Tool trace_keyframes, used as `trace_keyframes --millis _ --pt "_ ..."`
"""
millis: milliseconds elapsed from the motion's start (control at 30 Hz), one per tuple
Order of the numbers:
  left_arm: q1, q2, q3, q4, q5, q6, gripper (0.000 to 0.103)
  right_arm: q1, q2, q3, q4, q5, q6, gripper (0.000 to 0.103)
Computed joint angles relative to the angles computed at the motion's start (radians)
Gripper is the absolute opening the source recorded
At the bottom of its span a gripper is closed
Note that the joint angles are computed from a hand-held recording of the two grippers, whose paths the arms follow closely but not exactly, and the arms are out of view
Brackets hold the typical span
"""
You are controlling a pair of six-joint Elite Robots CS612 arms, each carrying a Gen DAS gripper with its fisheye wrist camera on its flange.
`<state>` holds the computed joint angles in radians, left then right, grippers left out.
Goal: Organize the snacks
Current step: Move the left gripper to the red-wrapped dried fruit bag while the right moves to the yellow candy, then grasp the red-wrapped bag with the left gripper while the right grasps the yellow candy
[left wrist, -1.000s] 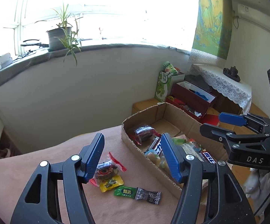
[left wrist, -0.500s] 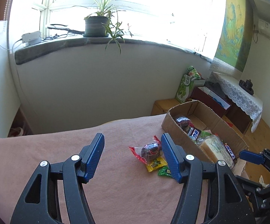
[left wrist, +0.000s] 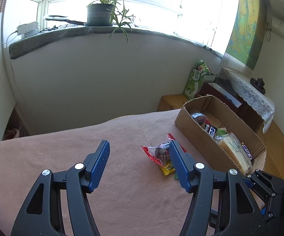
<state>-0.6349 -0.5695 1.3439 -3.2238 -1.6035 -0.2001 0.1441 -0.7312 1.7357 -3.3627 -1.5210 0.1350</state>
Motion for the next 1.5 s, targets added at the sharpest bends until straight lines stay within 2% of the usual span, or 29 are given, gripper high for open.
trace_keyframes --millis 233,400,533,700,867,967,1067,1500 --pt "0.012 0.042 -0.083 0.103 -0.082 0.063 0.062 0.008 0.035 -0.066 0.048 -0.015 0.027 0.076" --pt "0.012 0.074 -0.139 0.157 -0.112 0.104 0.062 0.013 0.057 -0.103 0.073 -0.041 0.051 0.076" --pt "0.018 0.097 -0.184 0.206 -0.169 0.133 0.062 0.013 0.072 -0.128 0.098 -0.056 0.07 0.071" --pt "0.02 0.115 -0.219 0.257 -0.222 0.19 0.062 0.014 0.086 -0.153 0.119 -0.088 0.078 0.07" --pt "0.018 0.133 -0.251 0.305 -0.229 0.231 0.062 0.014 0.096 -0.173 0.144 -0.102 0.08 0.067" --pt "0.022 0.142 -0.264 0.321 -0.251 0.225 0.062 0.014 0.101 -0.181 0.157 -0.11 0.078 0.067" --pt "0.031 0.148 -0.27 0.315 -0.289 0.204 0.049 0.014 0.109 -0.196 0.169 -0.111 0.086 0.067" --pt "0.057 0.141 -0.243 0.265 -0.24 0.114 0.046 0.014 0.143 -0.282 0.269 -0.151 0.087 0.067"
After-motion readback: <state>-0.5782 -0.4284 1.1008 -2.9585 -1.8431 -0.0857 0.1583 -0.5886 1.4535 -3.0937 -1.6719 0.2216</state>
